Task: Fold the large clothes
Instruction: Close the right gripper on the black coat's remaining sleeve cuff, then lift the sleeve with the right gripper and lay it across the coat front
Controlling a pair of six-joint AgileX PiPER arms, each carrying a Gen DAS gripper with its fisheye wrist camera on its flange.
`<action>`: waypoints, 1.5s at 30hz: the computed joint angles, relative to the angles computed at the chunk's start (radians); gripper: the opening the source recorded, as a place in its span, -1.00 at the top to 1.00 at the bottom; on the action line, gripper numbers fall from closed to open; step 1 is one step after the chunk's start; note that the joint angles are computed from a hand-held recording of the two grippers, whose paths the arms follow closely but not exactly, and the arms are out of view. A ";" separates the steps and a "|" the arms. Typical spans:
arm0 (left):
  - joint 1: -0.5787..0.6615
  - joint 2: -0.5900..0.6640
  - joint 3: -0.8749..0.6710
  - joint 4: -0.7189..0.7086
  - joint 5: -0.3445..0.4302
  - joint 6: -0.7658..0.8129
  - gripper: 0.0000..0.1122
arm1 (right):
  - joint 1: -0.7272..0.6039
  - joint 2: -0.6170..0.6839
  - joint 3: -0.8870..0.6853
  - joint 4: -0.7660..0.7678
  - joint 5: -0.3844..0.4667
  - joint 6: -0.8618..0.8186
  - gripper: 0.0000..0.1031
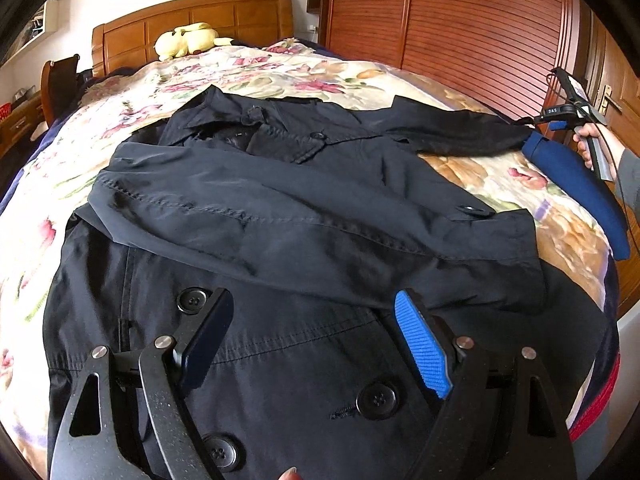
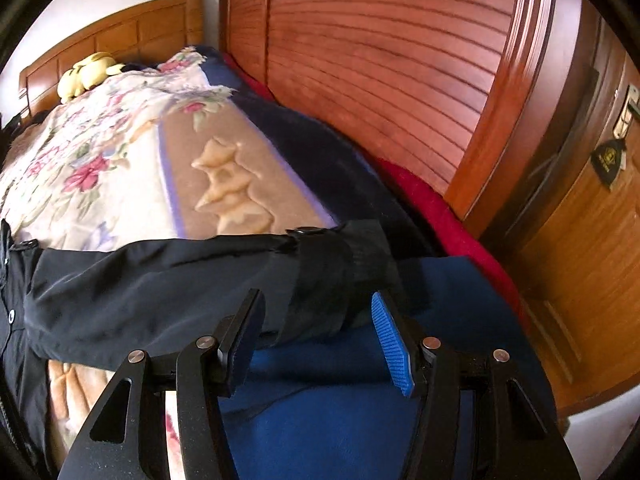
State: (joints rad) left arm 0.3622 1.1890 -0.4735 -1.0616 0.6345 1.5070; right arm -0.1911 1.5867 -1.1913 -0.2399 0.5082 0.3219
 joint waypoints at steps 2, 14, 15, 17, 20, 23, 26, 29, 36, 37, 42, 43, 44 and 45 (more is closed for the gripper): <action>-0.013 0.003 -0.001 0.006 -0.011 -0.011 -0.49 | 0.015 0.037 -0.032 -0.018 0.027 0.020 -0.11; -0.009 0.012 -0.017 0.031 -0.007 -0.035 -0.49 | 0.192 0.075 -0.088 -0.205 0.143 0.114 0.76; -0.002 0.005 -0.016 0.033 0.000 -0.032 -0.49 | 0.222 0.049 -0.082 -0.226 0.157 0.131 0.78; 0.019 -0.011 -0.017 0.038 0.022 -0.026 -0.49 | 0.282 0.002 -0.078 -0.258 0.183 0.159 0.80; 0.074 -0.037 -0.026 0.040 0.085 -0.009 -0.49 | 0.383 -0.083 -0.085 -0.316 0.231 0.206 0.80; 0.133 -0.059 -0.037 0.042 0.142 0.008 -0.49 | 0.518 -0.128 -0.141 -0.381 0.318 0.245 0.80; 0.195 -0.069 -0.049 0.042 0.195 0.031 -0.49 | 0.678 -0.143 -0.212 -0.447 0.413 0.285 0.80; 0.266 -0.071 -0.065 0.040 0.257 0.058 -0.49 | 0.836 -0.124 -0.301 -0.509 0.507 0.304 0.80; 0.451 -0.050 -0.108 0.043 0.381 0.139 -0.49 | 1.112 -0.039 -0.466 -0.613 0.661 0.320 0.82; 0.477 -0.044 -0.116 0.045 0.399 0.150 -0.49 | 1.130 -0.032 -0.480 -0.613 0.672 0.323 0.82; 0.608 -0.014 -0.153 0.041 0.475 0.217 -0.49 | 1.192 -0.013 -0.504 -0.628 0.684 0.316 0.83; 0.622 -0.007 -0.158 0.041 0.481 0.223 -0.49 | 1.212 -0.011 -0.512 -0.628 0.686 0.314 0.83; 0.641 0.004 -0.170 0.041 0.489 0.225 -0.49 | 1.222 0.007 -0.536 -0.624 0.680 0.303 0.83; 0.654 0.010 -0.176 0.040 0.498 0.226 -0.49 | 1.246 0.029 -0.581 -0.624 0.693 0.286 0.83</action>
